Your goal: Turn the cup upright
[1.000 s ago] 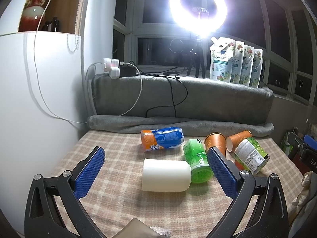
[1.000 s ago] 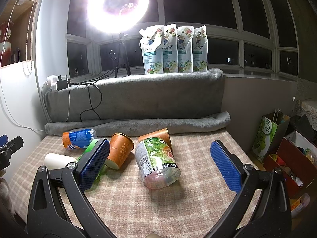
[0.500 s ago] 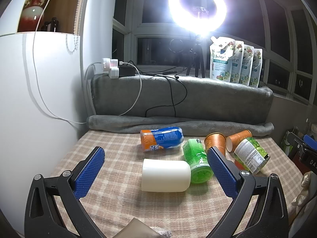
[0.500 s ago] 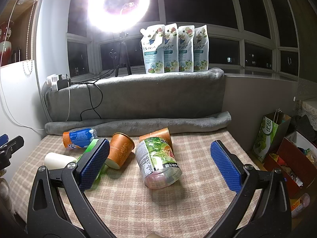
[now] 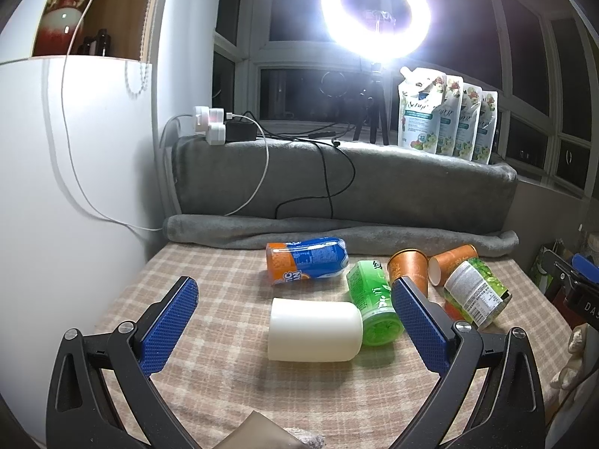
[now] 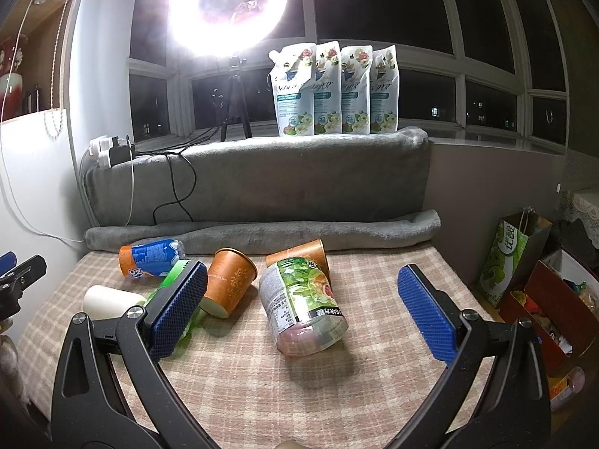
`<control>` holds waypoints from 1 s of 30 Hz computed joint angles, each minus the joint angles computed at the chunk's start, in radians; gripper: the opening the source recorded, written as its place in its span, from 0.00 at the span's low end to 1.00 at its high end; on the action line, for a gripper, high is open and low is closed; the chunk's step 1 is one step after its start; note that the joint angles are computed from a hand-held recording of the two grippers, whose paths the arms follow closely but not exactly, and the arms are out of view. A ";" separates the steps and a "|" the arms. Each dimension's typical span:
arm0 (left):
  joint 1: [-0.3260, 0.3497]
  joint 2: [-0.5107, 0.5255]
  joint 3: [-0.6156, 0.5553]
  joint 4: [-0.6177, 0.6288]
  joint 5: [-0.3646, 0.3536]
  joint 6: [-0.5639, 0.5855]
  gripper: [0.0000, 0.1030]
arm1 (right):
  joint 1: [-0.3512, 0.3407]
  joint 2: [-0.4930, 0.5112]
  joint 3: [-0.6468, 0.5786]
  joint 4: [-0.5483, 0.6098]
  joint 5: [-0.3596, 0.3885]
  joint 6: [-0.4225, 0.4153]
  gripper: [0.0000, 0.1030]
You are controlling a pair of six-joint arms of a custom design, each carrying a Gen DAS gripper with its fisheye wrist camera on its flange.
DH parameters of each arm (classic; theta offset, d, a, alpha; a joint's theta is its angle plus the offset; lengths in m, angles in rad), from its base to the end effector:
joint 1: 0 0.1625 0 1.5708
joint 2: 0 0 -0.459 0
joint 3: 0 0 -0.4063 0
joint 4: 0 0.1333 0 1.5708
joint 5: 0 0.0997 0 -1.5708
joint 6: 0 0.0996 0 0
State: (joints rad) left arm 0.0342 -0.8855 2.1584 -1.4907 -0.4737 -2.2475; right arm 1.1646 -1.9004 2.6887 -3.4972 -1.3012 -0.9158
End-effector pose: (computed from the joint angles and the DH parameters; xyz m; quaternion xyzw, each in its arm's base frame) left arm -0.3791 -0.2350 0.0223 0.0745 0.7374 -0.5545 0.3785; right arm 0.0414 -0.3083 0.3589 0.2805 -0.7896 0.4910 0.2384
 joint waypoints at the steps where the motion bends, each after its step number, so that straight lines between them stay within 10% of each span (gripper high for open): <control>1: 0.001 -0.001 0.002 -0.003 -0.001 0.001 0.99 | 0.002 0.008 0.000 -0.006 -0.003 0.000 1.00; 17: 0.027 -0.042 0.035 -0.029 -0.025 0.044 0.99 | 0.169 0.139 -0.070 0.036 -0.136 0.014 1.00; 30: 0.045 -0.102 0.118 -0.156 -0.100 0.116 0.99 | 0.410 0.333 -0.233 0.268 -0.308 -0.224 1.00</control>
